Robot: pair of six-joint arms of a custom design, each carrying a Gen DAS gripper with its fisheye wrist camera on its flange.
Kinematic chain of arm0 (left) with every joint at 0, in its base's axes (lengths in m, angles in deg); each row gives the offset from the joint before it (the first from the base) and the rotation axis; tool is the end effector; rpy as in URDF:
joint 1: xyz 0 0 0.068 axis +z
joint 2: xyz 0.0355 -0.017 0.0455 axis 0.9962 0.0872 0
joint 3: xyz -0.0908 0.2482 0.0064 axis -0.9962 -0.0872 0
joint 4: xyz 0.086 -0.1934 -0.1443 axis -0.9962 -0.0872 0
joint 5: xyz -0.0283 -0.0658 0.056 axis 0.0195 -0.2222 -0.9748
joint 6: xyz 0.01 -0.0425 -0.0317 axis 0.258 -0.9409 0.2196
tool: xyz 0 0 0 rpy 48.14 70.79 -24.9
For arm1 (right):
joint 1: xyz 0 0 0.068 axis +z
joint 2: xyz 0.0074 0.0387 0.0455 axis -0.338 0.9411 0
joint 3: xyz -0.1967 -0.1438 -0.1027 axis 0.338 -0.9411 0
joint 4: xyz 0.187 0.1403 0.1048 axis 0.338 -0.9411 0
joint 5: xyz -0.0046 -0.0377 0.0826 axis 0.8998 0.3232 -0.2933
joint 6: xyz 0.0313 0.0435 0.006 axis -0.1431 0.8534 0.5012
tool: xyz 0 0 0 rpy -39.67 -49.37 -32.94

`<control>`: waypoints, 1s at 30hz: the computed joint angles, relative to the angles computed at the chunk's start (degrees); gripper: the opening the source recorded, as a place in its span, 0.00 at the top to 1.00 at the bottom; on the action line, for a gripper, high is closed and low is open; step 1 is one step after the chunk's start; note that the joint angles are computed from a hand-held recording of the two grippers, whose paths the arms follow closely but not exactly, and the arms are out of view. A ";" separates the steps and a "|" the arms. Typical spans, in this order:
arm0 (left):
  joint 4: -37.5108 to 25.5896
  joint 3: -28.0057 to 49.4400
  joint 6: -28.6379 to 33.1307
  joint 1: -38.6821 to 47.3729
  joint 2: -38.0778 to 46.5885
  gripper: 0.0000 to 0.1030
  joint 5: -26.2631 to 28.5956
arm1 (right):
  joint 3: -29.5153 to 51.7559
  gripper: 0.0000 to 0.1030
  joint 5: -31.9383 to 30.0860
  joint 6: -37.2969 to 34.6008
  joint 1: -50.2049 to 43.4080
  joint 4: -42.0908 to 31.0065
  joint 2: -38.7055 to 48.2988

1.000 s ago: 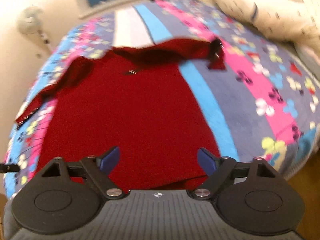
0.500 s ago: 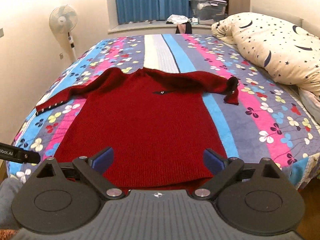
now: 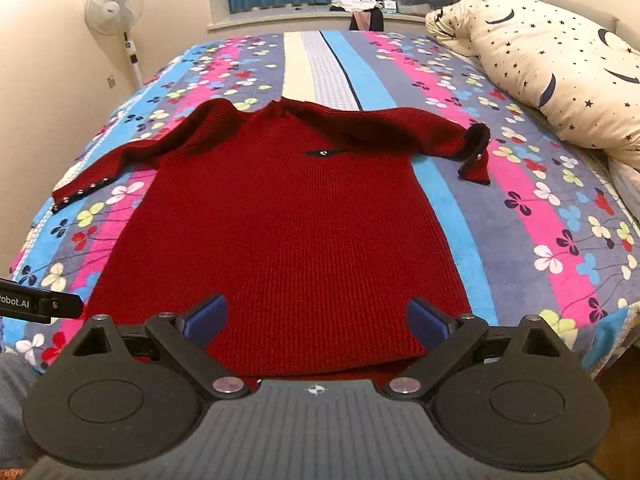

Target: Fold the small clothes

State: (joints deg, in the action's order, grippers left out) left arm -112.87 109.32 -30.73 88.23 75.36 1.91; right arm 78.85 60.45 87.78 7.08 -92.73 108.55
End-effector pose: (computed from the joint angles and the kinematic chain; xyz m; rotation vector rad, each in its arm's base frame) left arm 0.2520 0.0193 0.2543 -0.4439 2.6726 0.1391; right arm 0.2810 0.1407 0.2648 -0.4119 2.4109 0.2179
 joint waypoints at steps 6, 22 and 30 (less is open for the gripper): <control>2.97 3.51 2.54 1.45 7.51 0.00 1.22 | 4.82 0.07 0.49 -0.11 -0.46 -0.79 6.71; 9.29 15.42 15.48 10.33 27.18 0.00 4.93 | 18.36 0.07 4.45 2.18 1.48 -4.29 23.37; 27.62 26.97 32.17 22.72 43.34 0.00 -5.18 | 28.73 0.07 6.59 2.95 1.78 -8.49 32.24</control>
State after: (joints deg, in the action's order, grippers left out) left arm -85.25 136.28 1.44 110.95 118.70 -3.27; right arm 107.58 67.04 90.73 8.86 -101.22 140.79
